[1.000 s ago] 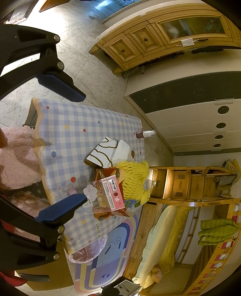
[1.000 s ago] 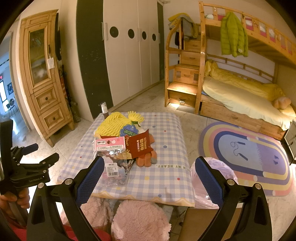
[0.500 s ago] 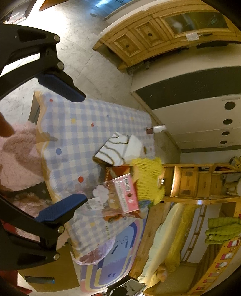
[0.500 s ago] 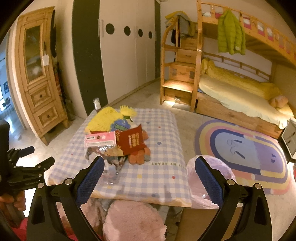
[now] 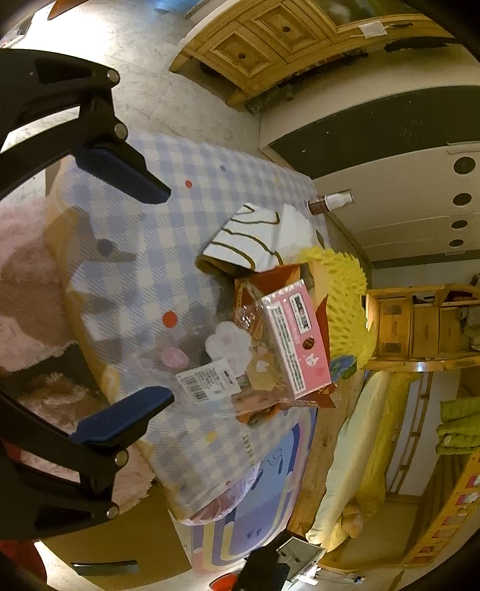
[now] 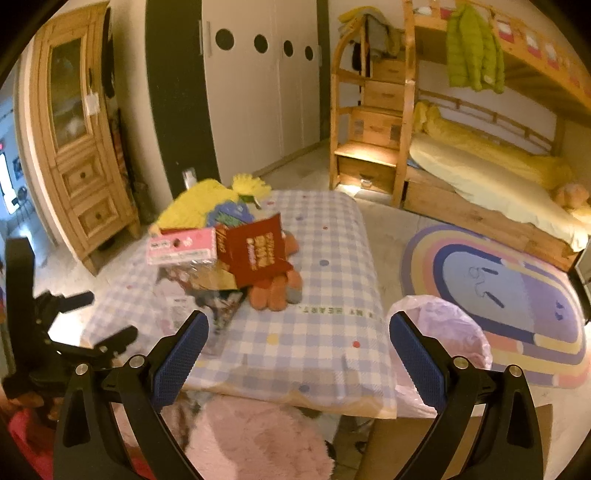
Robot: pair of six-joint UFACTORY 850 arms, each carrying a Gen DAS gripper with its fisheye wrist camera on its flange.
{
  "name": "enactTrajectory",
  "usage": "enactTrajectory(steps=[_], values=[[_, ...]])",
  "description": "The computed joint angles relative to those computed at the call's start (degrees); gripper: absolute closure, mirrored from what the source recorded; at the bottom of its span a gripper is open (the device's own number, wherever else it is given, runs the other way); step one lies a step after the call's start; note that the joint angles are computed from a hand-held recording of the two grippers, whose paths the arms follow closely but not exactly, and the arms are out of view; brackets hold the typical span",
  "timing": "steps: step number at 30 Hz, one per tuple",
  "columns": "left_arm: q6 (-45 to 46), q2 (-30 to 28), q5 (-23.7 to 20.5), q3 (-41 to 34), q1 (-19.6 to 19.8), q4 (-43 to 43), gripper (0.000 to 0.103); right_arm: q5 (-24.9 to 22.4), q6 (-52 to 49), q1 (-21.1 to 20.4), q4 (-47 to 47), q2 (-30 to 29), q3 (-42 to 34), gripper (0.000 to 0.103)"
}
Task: Collect trash
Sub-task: 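Reach over the table and grasp the pink-carded plastic bag with the left tool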
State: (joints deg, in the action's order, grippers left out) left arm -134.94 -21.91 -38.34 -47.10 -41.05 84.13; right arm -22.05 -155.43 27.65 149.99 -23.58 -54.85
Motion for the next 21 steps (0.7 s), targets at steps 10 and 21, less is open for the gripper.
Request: enactTrajectory(steps=[10,21], values=[[3.43,-2.15,2.14,-2.80,1.74,0.66,0.007,0.82,-9.69,-0.83,8.48,-2.69,-2.34,0.007],[-0.47,-4.89,6.40,-4.40,4.00,8.06,0.016,2.99,-8.02,-1.57,5.45,-3.79,-3.32,0.008]])
